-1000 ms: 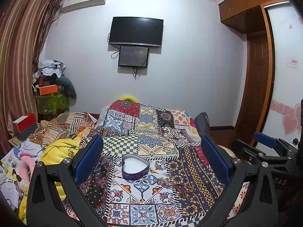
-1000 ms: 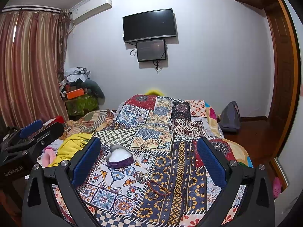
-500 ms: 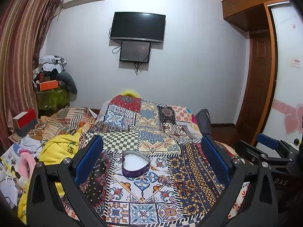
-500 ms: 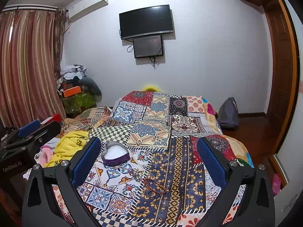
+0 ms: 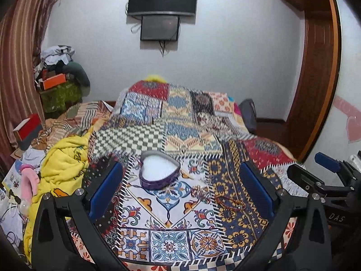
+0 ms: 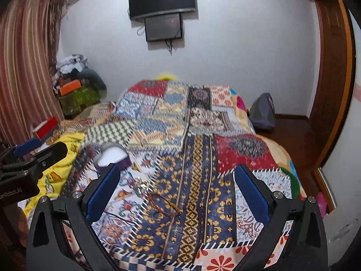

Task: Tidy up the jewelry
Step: 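Move both tools down toward the jewelry beside the purple heart tin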

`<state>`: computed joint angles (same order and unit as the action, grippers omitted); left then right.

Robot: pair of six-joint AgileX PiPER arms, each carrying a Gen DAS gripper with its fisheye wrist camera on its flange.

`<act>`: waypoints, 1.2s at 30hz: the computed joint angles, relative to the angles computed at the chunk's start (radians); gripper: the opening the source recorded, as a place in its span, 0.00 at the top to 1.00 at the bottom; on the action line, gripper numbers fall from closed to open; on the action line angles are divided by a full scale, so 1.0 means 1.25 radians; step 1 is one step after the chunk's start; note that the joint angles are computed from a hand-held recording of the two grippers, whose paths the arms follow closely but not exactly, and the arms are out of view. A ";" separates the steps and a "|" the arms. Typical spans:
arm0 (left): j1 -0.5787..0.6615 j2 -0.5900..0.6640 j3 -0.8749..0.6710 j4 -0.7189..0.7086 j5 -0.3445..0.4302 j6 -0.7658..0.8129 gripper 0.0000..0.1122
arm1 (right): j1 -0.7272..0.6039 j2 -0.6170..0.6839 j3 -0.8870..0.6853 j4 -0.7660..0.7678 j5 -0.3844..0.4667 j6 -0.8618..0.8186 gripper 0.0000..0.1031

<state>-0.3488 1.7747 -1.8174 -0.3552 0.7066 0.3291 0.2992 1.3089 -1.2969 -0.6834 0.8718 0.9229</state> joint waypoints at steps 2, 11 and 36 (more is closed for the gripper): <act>-0.008 0.024 -0.016 0.012 0.014 -0.004 0.08 | -0.021 0.008 0.005 0.035 -0.008 -0.029 0.02; -0.027 0.140 -0.096 0.061 0.087 -0.046 0.14 | -0.134 0.042 0.052 0.229 -0.081 -0.189 0.09; -0.032 0.291 -0.184 -0.011 0.297 0.037 0.60 | -0.261 0.130 0.063 0.690 -0.077 -0.645 0.61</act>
